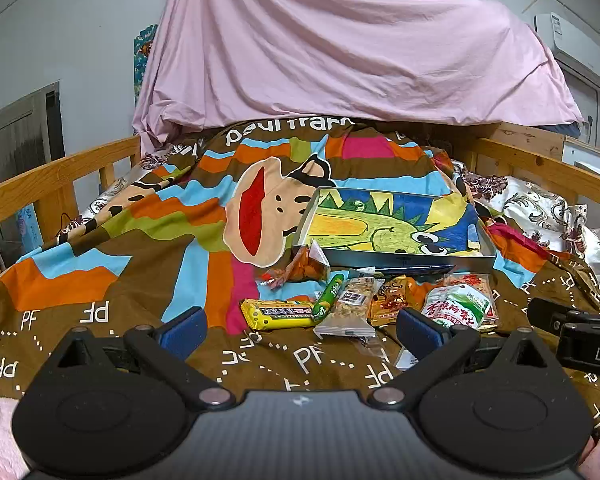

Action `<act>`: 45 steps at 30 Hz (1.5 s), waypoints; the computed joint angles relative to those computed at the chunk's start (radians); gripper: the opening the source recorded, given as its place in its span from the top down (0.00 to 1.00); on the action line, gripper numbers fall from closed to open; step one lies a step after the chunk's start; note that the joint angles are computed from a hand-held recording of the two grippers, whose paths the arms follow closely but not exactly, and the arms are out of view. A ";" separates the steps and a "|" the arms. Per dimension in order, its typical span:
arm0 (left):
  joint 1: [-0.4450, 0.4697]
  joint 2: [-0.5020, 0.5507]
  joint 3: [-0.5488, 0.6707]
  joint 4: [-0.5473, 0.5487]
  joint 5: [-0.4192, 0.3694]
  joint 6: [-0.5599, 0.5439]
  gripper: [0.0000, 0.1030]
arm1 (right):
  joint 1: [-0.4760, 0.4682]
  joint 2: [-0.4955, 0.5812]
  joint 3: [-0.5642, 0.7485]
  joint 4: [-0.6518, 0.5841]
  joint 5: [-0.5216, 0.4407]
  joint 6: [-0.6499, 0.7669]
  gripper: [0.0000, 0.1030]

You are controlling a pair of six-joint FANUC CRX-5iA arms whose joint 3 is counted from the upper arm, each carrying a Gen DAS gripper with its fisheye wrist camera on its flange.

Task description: Organize snacks

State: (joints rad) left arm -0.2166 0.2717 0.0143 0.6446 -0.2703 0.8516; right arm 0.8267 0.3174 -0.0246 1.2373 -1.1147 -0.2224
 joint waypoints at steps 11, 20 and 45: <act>-0.002 0.003 -0.005 -0.006 0.012 0.006 0.00 | 0.000 0.001 0.002 -0.002 -0.001 0.002 0.00; 0.006 0.000 -0.005 -0.026 -0.001 0.017 0.00 | 0.001 0.004 0.009 -0.019 0.000 0.020 0.00; 0.049 0.250 0.467 -0.202 -0.502 0.156 0.00 | -0.079 0.090 0.248 -0.414 0.032 0.372 0.00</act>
State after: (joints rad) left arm -0.1675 0.5221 0.4808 0.4423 -0.7723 1.0079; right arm 0.7474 0.4074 0.2232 0.8234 -1.0824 0.1491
